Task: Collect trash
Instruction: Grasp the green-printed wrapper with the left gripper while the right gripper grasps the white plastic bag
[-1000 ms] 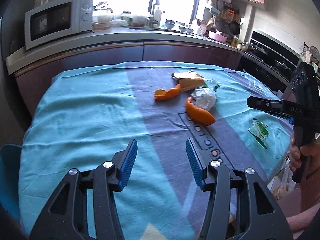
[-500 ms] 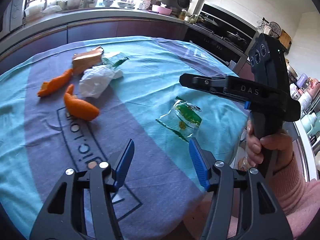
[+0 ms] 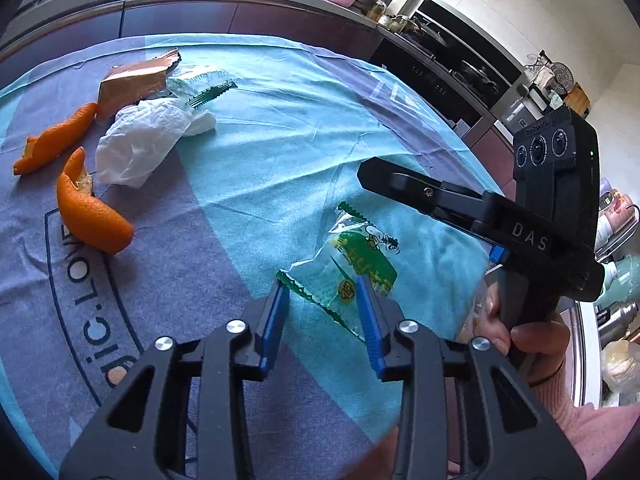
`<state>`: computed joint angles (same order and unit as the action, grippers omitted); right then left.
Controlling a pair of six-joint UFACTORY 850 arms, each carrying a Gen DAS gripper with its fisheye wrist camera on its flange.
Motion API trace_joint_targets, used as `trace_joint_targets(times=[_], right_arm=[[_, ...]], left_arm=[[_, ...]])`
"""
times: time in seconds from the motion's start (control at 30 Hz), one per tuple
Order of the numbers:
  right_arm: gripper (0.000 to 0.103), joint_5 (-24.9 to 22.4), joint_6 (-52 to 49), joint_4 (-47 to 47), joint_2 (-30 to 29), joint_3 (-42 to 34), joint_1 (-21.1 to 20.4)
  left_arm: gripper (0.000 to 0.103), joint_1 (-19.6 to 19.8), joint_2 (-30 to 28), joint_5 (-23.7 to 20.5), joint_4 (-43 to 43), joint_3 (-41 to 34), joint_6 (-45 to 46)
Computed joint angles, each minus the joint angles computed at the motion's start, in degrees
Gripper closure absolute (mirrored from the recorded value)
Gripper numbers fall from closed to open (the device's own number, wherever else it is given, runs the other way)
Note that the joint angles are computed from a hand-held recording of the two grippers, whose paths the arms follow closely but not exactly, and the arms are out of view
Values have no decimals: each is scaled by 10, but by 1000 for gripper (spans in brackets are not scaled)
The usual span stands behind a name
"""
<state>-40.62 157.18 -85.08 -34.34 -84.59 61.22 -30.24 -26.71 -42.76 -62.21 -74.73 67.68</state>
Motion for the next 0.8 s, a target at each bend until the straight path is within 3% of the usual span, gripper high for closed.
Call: trace_joint_targets(times=[0.2, 0.47, 0.63, 0.8], right_arm=[[71, 18, -4, -16, -7, -11, -9], [71, 83, -65, -19, -44, -81, -38], [65, 135, -177, 54, -95, -166, -58], [59, 147, -301, 178, -144, -245, -74]], left_arm=[[86, 4, 3, 3, -18, 7, 7], [88, 43, 44, 13, -60, 45, 66], [88, 76, 73, 27, -83, 72, 91], [88, 111, 99, 38, -95, 95, 104]])
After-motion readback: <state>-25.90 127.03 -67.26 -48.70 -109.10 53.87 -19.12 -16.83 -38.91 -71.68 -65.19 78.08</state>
